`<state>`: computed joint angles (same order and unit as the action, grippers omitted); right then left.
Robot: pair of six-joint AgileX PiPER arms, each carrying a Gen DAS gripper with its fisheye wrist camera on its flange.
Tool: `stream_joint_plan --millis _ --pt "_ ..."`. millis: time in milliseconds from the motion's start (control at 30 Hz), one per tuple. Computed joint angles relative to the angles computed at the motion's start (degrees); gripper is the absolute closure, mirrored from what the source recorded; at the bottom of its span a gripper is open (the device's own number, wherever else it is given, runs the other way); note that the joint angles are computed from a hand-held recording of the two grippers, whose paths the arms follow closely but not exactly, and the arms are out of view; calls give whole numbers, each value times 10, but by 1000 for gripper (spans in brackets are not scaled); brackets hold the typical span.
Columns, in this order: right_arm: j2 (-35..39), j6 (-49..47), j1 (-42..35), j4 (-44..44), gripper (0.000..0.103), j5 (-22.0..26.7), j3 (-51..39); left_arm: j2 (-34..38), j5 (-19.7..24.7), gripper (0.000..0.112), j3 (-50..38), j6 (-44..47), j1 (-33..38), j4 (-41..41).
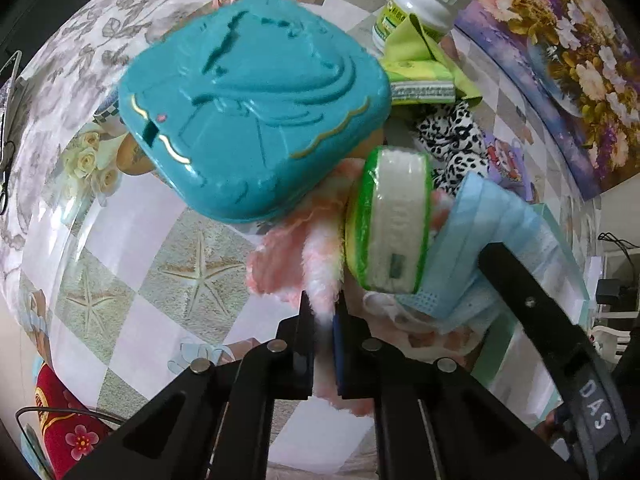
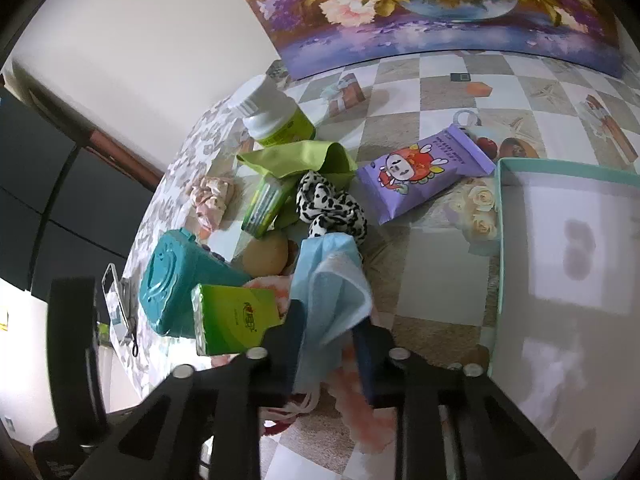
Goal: Organize soft objects
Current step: 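Grasp the pink towel with the left tool while the right tool grasps the blue mask, then carry the pink towel and blue mask into the white tray with both tools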
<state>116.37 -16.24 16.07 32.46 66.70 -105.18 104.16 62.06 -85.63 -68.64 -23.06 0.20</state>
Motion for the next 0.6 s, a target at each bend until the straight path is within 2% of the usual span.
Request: stream_joint_plan --millis 267,600 --pt "-5 -10 -1 -2 88 -3 5 -47 17 106 19 -17 -14 17" --pt "-28 -34 -19 35 88 0 3 -90 37 107 -13 -45 -47 83"
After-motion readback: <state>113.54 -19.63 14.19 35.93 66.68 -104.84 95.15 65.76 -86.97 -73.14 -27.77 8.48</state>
